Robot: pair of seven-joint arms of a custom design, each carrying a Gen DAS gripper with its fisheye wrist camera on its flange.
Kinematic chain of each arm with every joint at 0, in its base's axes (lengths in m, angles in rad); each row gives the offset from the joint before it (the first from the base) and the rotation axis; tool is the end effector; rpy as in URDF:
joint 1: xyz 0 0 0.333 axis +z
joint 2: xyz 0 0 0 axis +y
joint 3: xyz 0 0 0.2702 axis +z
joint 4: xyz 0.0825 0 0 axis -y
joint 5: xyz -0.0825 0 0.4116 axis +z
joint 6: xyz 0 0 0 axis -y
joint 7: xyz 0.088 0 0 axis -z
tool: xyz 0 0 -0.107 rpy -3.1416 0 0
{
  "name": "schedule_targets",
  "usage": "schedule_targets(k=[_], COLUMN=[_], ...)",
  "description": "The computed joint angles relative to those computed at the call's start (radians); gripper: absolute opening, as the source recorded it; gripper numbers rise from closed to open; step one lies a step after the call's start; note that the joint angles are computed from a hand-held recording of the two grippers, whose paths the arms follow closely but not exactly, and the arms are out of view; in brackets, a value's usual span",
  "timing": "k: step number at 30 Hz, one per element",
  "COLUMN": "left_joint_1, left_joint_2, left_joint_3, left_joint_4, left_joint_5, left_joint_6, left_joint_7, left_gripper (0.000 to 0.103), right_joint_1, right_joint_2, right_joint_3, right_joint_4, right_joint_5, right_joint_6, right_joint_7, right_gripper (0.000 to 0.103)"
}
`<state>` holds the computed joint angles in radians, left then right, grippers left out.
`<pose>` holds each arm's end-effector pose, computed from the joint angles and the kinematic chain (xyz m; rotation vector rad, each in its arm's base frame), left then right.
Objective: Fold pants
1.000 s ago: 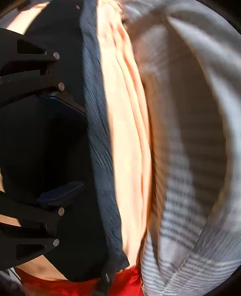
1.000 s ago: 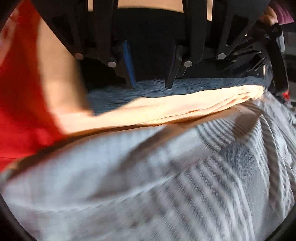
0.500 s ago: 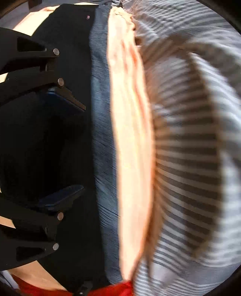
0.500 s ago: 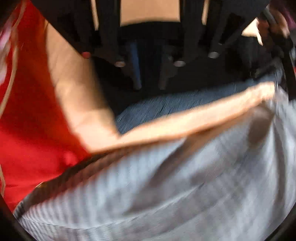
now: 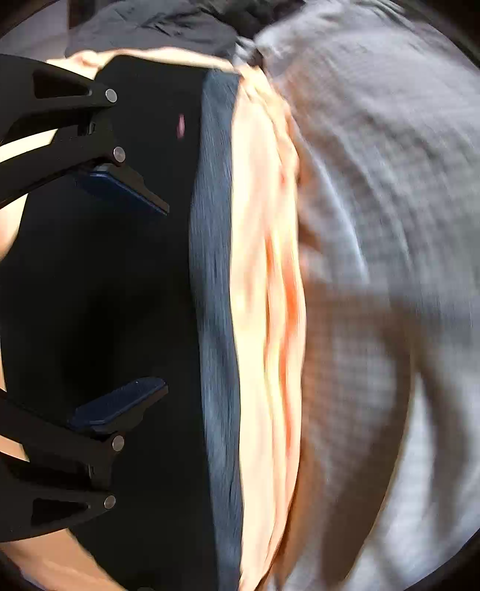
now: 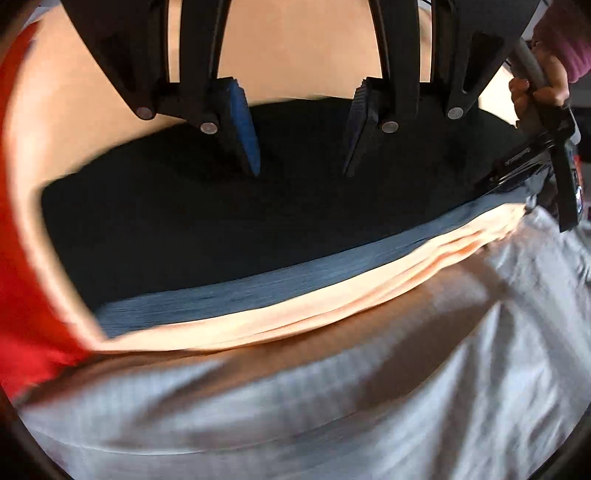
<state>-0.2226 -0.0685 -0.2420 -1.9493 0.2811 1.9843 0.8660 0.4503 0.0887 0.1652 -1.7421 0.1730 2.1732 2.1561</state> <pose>0.5260 -0.2462 0.4653 -2.1487 1.8684 -0.0606 0.5235 0.3748 0.4989 -1.9124 2.0034 0.1491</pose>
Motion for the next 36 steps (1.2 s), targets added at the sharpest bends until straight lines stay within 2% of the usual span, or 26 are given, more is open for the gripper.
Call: schedule_targets(k=[1, 3, 4, 5, 6, 7, 8, 12, 14, 16, 18, 19, 21, 23, 26, 27, 29, 32, 36], left_joint_1=[0.019, 0.042, 0.064, 0.084, 0.1, 0.11, 0.123, 0.145, 0.154, 0.17, 0.174, 0.176, 0.182, 0.19, 0.211, 0.208, 0.214, 0.227, 0.247], left_joint_2=[-0.044, -0.09, -0.094, -0.084, -0.047, -0.045, -0.037, 0.049, 0.06, 0.004, -0.081, -0.129, -0.206, -0.271, -0.296, -0.293, -0.326, -0.327, -0.328], left_joint_3=[0.022, 0.029, 0.039, 0.046, 0.038, 0.065, 0.067, 0.074, 0.091, 0.109, 0.104, 0.1, 0.092, 0.078, 0.049, 0.055, 0.058, 0.062, 0.064], left_joint_4=[-0.057, -0.13, -0.154, -0.164, -0.178, -0.196, -0.196, -0.125, -0.105, -0.148, -0.212, -0.248, -0.309, -0.369, -0.404, -0.41, -0.449, -0.463, -0.485], left_joint_5=[-0.004, 0.0, 0.016, 0.032, 0.044, 0.013, 0.033, 0.136, 0.124, 0.088, 0.076, 0.063, 0.032, 0.016, -0.004, -0.03, -0.068, -0.088, -0.083], left_joint_6=[0.006, 0.018, 0.023, 0.025, 0.072, 0.133, 0.167, 0.154, 0.121, 0.14, 0.154, 0.159, 0.16, 0.15, 0.089, 0.112, 0.155, 0.181, 0.224], left_joint_7=[0.015, 0.006, 0.011, 0.014, -0.009, 0.015, 0.003, -0.05, -0.055, -0.01, 0.051, 0.087, 0.158, 0.191, 0.193, 0.182, 0.155, 0.177, 0.208], left_gripper=[0.088, 0.088, 0.088, 0.088, 0.088, 0.093, 0.094, 0.094, 0.094, 0.093, 0.093, 0.093, 0.094, 0.094, 0.094, 0.094, 0.101, 0.101, 0.101], right_joint_1=[0.019, 0.053, 0.083, 0.082, 0.101, 0.112, 0.112, 0.117, 0.136, 0.146, 0.166, 0.164, 0.147, 0.131, 0.106, 0.107, 0.14, 0.159, 0.164], right_joint_2=[0.063, 0.168, 0.206, 0.21, 0.188, 0.178, 0.176, 0.168, 0.248, 0.288, 0.33, 0.332, 0.292, 0.266, 0.286, 0.308, 0.357, 0.389, 0.413], right_joint_3=[0.015, 0.031, 0.022, 0.048, 0.038, 0.035, 0.038, 0.043, 0.039, 0.031, 0.022, 0.028, 0.051, 0.09, 0.182, 0.207, 0.223, 0.243, 0.251], right_joint_4=[0.059, 0.149, 0.172, 0.174, 0.141, 0.127, 0.127, 0.119, 0.214, 0.28, 0.349, 0.361, 0.308, 0.254, 0.21, 0.212, 0.231, 0.214, 0.208], right_joint_5=[0.0, -0.019, -0.027, -0.059, -0.109, -0.144, -0.155, -0.184, -0.225, -0.246, -0.26, -0.238, -0.158, -0.024, 0.255, 0.33, 0.383, 0.457, 0.489], right_joint_6=[0.009, 0.013, 0.016, -0.009, 0.01, 0.028, 0.022, 0.013, -0.018, -0.062, -0.116, -0.113, -0.018, 0.101, 0.238, 0.264, 0.295, 0.387, 0.445], right_joint_7=[0.007, 0.027, 0.031, 0.078, 0.113, 0.126, 0.121, 0.099, 0.11, 0.127, 0.171, 0.189, 0.209, 0.178, 0.063, 0.036, 0.033, 0.058, 0.067], right_gripper=[0.049, 0.049, 0.048, 0.049, 0.049, 0.05, 0.05, 0.05, 0.05, 0.05, 0.05, 0.05, 0.051, 0.057, 0.059, 0.059, 0.059, 0.059, 0.058])
